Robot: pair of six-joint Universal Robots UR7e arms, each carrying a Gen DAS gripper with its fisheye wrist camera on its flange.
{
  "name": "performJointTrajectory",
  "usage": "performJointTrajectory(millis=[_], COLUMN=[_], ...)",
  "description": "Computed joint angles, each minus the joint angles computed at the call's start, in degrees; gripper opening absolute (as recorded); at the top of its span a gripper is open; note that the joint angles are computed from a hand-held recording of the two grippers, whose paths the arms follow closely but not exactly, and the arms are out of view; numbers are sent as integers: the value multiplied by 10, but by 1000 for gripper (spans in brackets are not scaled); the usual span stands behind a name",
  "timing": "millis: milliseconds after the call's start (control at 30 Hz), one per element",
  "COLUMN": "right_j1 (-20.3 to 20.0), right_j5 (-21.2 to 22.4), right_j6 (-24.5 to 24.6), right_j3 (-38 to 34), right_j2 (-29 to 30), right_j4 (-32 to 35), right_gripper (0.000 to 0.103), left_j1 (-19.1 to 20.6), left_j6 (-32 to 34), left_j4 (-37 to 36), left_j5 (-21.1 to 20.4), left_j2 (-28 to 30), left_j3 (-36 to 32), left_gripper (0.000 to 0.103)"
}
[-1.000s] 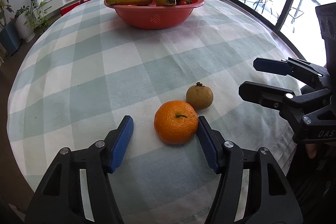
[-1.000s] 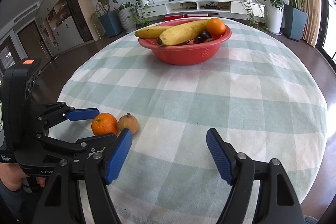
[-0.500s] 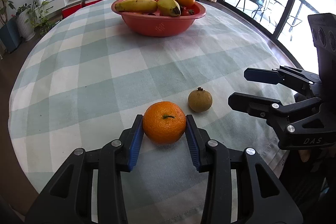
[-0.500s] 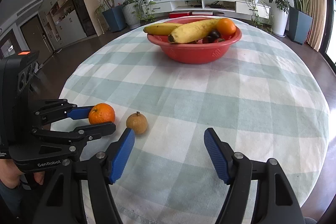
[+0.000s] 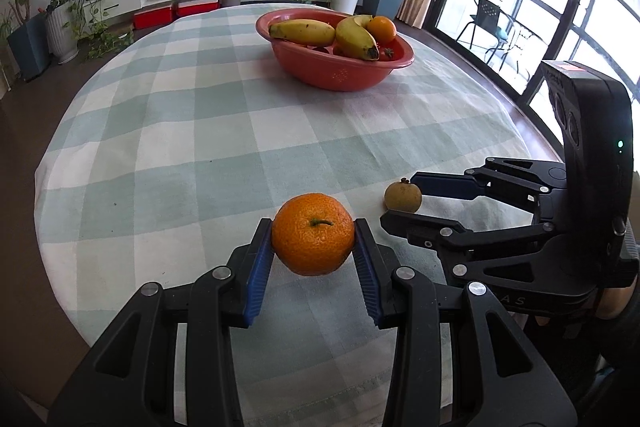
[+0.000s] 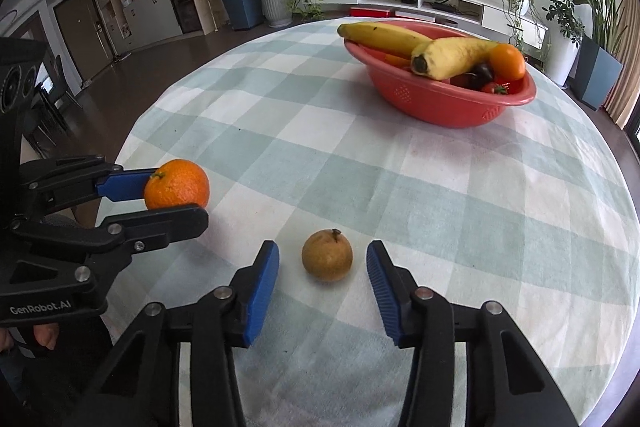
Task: Organize fruits
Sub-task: 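Lift the orange with the left tool while the right tool grasps the brown fruit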
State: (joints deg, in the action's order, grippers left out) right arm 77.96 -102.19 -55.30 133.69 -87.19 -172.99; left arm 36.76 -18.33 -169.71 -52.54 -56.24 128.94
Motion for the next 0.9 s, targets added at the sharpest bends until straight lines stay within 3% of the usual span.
performJointTrajectory(millis=[167, 267, 600, 900], right_j1=[1, -1, -19, -23], right_j5=[-12, -10, 30, 80], right_j6=[-17, -16, 11, 61], right_j3=[6, 4, -6, -80], right_j2=[8, 7, -28, -63], right_j4=[-21, -21, 25, 82], right_gripper=[39, 30, 29, 29], left_j1=[1, 2, 1, 5], left_j6=[0, -1, 7, 79], left_j4=[-3, -2, -6, 3], left_j5=[-2, -3, -9, -15], left_j2=[0, 2, 11, 30], left_j3=[2, 2, -9, -98], left_gripper=[37, 37, 37, 37])
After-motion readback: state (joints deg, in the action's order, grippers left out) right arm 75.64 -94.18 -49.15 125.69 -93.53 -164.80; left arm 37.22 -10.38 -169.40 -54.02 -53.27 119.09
